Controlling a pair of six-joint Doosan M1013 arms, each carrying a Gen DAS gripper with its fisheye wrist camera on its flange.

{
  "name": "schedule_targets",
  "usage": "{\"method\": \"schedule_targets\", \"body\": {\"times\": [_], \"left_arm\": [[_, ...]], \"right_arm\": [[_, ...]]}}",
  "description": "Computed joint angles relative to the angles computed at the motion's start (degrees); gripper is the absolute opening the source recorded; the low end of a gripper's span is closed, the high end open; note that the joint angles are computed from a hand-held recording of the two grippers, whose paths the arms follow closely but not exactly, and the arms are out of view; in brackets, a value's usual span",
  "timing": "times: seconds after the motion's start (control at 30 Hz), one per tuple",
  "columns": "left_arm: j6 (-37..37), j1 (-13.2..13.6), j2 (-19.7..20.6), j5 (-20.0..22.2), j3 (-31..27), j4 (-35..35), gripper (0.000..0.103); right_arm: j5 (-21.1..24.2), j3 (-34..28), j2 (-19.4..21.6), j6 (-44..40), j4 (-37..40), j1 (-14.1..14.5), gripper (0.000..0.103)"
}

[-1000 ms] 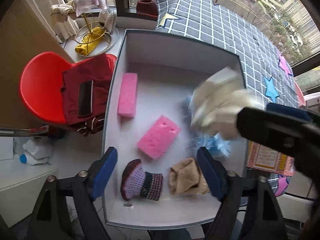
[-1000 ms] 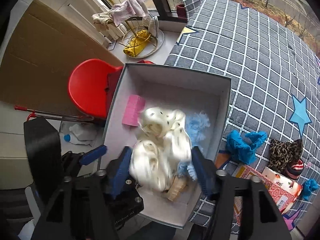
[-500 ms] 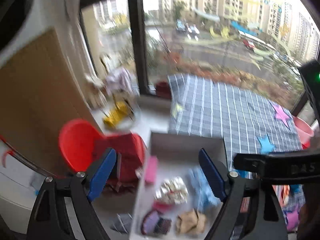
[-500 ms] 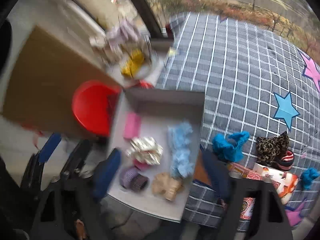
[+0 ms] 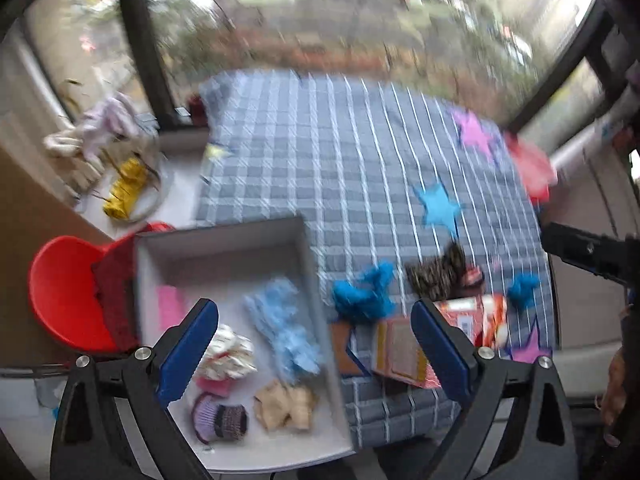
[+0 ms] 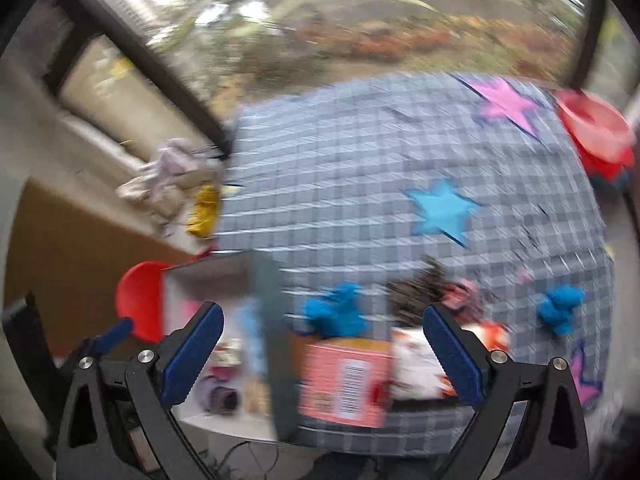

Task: Organize soft objects
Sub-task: 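Move both tools back over the tablecloth toward the remaining items, then grasp the blue cloth with the left tool while the right tool grasps the pink knit sock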

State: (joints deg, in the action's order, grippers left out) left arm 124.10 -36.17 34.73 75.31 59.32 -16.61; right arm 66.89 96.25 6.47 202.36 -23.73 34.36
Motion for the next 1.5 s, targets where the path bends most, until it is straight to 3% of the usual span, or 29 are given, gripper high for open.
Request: {"method": "schedule_targets", "body": {"times": [0.17,0.33,0.53,0.67,0.77,0.97,1.07,1.13,1.23,1.4,1.47,1.5], "left_arm": [[-2.27,-4.99,6.33,12.25,-6.89,7.25,0.098],[-2.54,-9.01,12.11,20.09,-12.03,13.65,0.098],[-5.45,-11.98,16.77,24.4,-14.35,21.06,0.098],[-6.54,-13.06,18.86,27.67,-14.98,23.91,0.098],[-5.98,-13.88,19.28,27.73,-14.32,26.65,0.098],[-6.53,-15.55,20.42,28.33,-14.29,29.64,0.098],[-6.63,-16.14,20.79,28.56,-14.37,30.62,0.096],[-6.08,-16.51,21.23,28.59,-14.92,31.62,0.093],[-4.93,-16.65,22.04,29.62,-15.62,33.38,0.075],[-3.73,-16.22,22.88,31.89,-15.43,32.71,0.039],[-3.97,-15.62,23.36,33.74,-16.75,29.37,0.027],[-4.09,-15.47,22.96,33.36,-16.36,28.6,0.026]], "right_arm": [[-3.51,8.89,-4.53,6.11,6.97,-0.53,0.101],[-10.41,16.12,-7.23,7.05,12.21,-1.74,0.101],[-17.13,21.72,-8.17,-1.03,19.66,-6.05,0.101],[-23.34,25.12,-7.9,-10.9,27.01,-9.9,0.101],[-26.39,26.74,-6.86,-19.93,33.79,-12.23,0.101],[-30.01,28.47,-5.35,-28.95,40.54,-14.53,0.1],[-31.67,29.21,-5.12,-31.04,42.58,-15.16,0.076],[-33.89,30.28,-5.51,-31.46,44.4,-15.33,0.052],[-35.32,31.15,-6.25,-31.73,44.86,-15.38,0.038],[-35.65,31.86,-8.19,-29.12,42.19,-14.87,0.035],[-35.91,32.29,-9.29,-25.52,39.53,-14.3,0.035],[-36.06,32.45,-9.87,-23.37,37.92,-13.93,0.035]]}}
